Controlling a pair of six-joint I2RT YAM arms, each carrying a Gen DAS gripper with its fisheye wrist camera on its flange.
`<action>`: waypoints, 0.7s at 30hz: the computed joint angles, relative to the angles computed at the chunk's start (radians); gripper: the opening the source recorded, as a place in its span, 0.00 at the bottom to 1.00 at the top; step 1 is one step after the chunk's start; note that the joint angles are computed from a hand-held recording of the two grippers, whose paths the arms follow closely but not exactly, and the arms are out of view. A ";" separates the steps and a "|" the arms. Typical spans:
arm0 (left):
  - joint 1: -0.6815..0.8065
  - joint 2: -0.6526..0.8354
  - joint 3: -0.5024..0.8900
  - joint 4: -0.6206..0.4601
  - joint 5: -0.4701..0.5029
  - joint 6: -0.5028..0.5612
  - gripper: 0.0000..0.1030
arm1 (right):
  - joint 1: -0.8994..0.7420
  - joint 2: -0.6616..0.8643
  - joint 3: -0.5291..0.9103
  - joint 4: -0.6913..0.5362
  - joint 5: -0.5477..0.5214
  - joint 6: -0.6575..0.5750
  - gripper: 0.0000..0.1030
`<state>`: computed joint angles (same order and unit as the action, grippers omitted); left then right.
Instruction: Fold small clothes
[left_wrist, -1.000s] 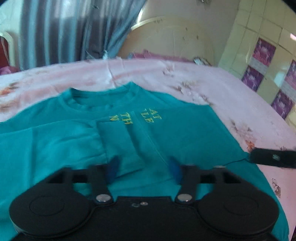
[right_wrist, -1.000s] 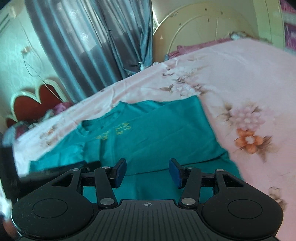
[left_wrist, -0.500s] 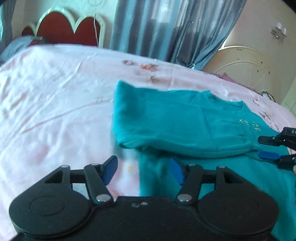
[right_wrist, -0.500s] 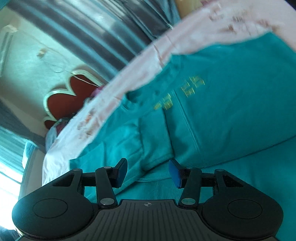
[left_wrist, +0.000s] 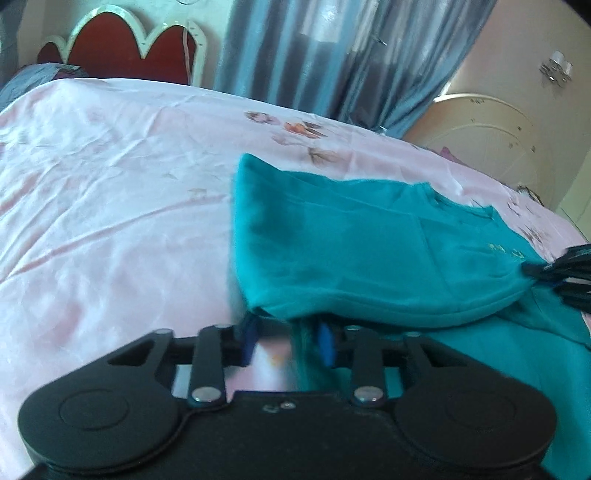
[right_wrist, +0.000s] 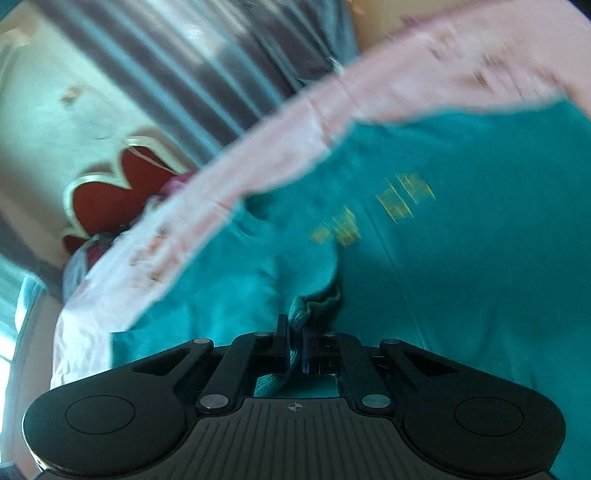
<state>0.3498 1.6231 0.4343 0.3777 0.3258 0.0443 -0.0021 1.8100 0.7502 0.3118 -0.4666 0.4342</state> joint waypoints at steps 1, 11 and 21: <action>0.011 0.003 0.003 0.001 0.018 -0.009 0.14 | -0.010 -0.053 -0.022 0.008 0.000 -0.033 0.04; 0.083 0.061 0.011 0.033 0.144 -0.104 0.07 | -0.184 -0.018 -0.162 0.114 0.031 -0.151 0.04; 0.036 0.029 0.030 -0.045 0.098 0.013 0.09 | -0.183 0.012 -0.163 0.125 0.030 -0.129 0.04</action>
<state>0.3859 1.6525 0.4642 0.3330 0.4241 0.0568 -0.1855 1.8221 0.5874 0.4365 -0.4364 0.3052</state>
